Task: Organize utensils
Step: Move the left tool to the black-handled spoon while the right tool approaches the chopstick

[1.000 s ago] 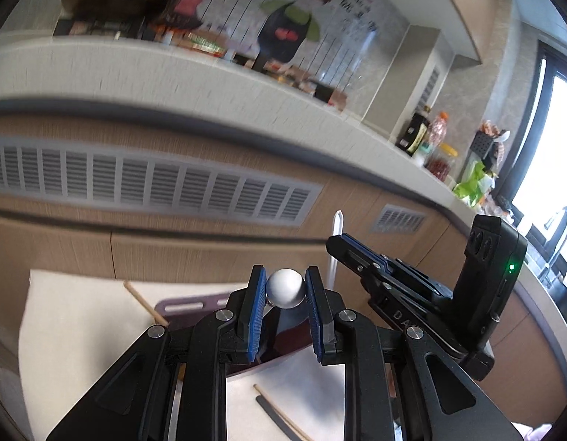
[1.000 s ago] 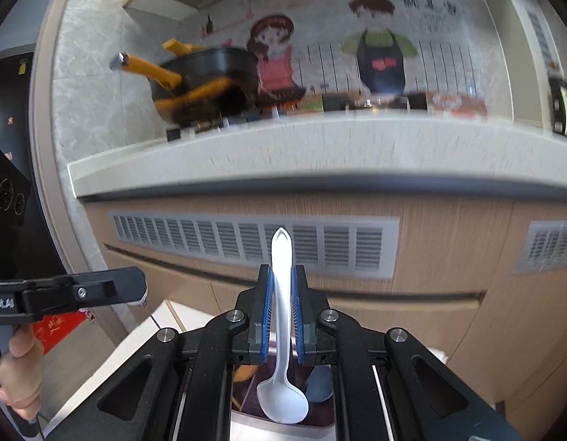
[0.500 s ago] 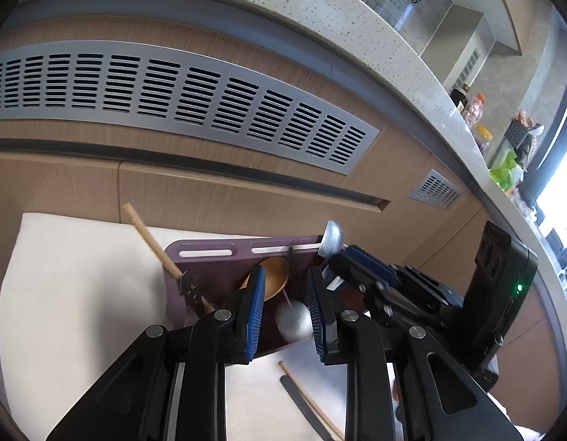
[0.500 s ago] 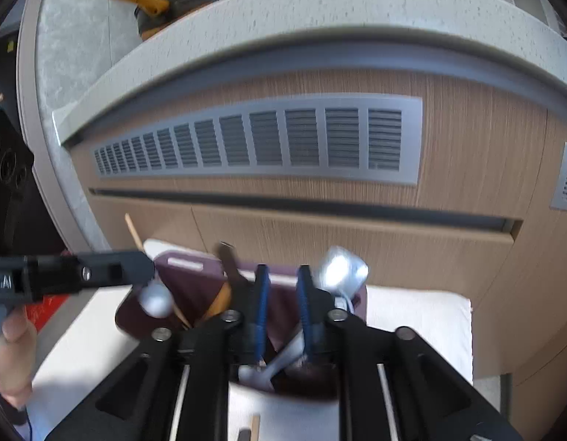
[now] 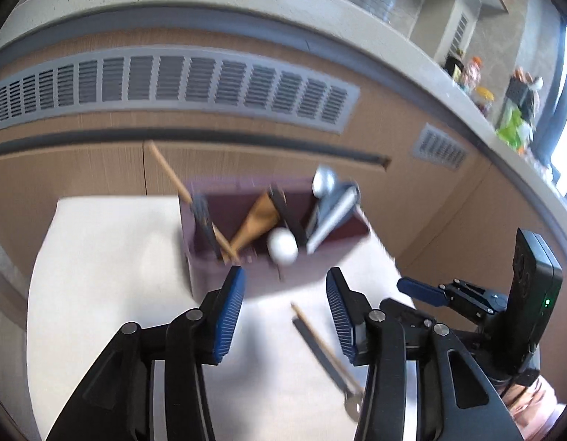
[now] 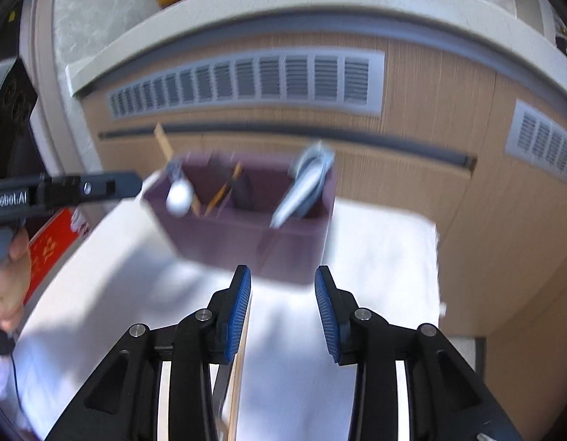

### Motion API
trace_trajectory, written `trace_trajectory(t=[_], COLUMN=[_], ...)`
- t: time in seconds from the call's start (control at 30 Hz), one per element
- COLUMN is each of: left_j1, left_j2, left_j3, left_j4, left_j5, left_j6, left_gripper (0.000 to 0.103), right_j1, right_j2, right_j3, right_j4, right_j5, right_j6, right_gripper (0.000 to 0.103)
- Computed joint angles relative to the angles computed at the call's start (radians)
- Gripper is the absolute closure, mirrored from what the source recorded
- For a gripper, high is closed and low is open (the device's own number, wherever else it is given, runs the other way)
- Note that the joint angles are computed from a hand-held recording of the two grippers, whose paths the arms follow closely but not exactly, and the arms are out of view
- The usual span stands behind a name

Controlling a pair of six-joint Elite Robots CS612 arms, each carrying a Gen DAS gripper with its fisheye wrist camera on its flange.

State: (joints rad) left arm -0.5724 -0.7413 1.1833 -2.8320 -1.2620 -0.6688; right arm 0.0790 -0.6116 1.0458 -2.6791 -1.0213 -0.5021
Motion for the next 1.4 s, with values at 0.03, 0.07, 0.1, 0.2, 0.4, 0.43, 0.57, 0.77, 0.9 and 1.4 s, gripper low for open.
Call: trace_trajectory(t=[0.03,0.07,0.1,0.2,0.4,0.43,0.57,0.77,0.9,1.4], left_j1=[-0.005,-0.01,-0.014,-0.027,-0.036,-0.035,-0.035,-0.035,-0.034,-0.018], left_j2=[-0.004,-0.007,-0.009,-0.014,-0.023,-0.025,-0.032,-0.029,-0.014,0.124], left_j3=[0.009,0.018,0.026,0.049,0.085,0.09,0.102,0.094,0.063,-0.199], left_j4=[0.014,0.023,0.032,0.066,0.144,0.151,0.172,0.191,0.217,0.406], left_j5=[-0.004,-0.011,-0.02,-0.043,-0.054,-0.059,-0.055,-0.061,-0.069,-0.184], left_j6=[-0.002,-0.005,-0.007,-0.023,-0.099,-0.11,-0.132,-0.125,-0.111,-0.1], left_gripper=[0.055,0.055,0.055,0.054,0.053,0.053,0.052,0.049,0.049,0.049], right_j1=[-0.002,-0.003,-0.004,-0.005,0.007,0.011,0.026,0.036,0.02,-0.028], right_j2=[-0.013,-0.023,-0.03,-0.046,-0.041,-0.038,-0.019,-0.012,-0.015,-0.064], right_j3=[0.03,0.052,0.069,0.11,0.117,0.112,0.084,0.067,0.078,0.178], right_j4=[0.013,0.027,0.04,0.088,0.129,0.133,0.124,0.125,0.113,0.016], right_j5=[-0.012,-0.022,-0.029,-0.048,-0.077,-0.086,-0.129,-0.208,-0.204,-0.116], right_j6=[-0.025,-0.044,-0.059,-0.096,-0.119,-0.12,-0.093,-0.096,-0.073,-0.043], right_gripper=[0.069,0.069,0.069,0.069,0.069,0.069,0.07,0.09,0.09,0.085])
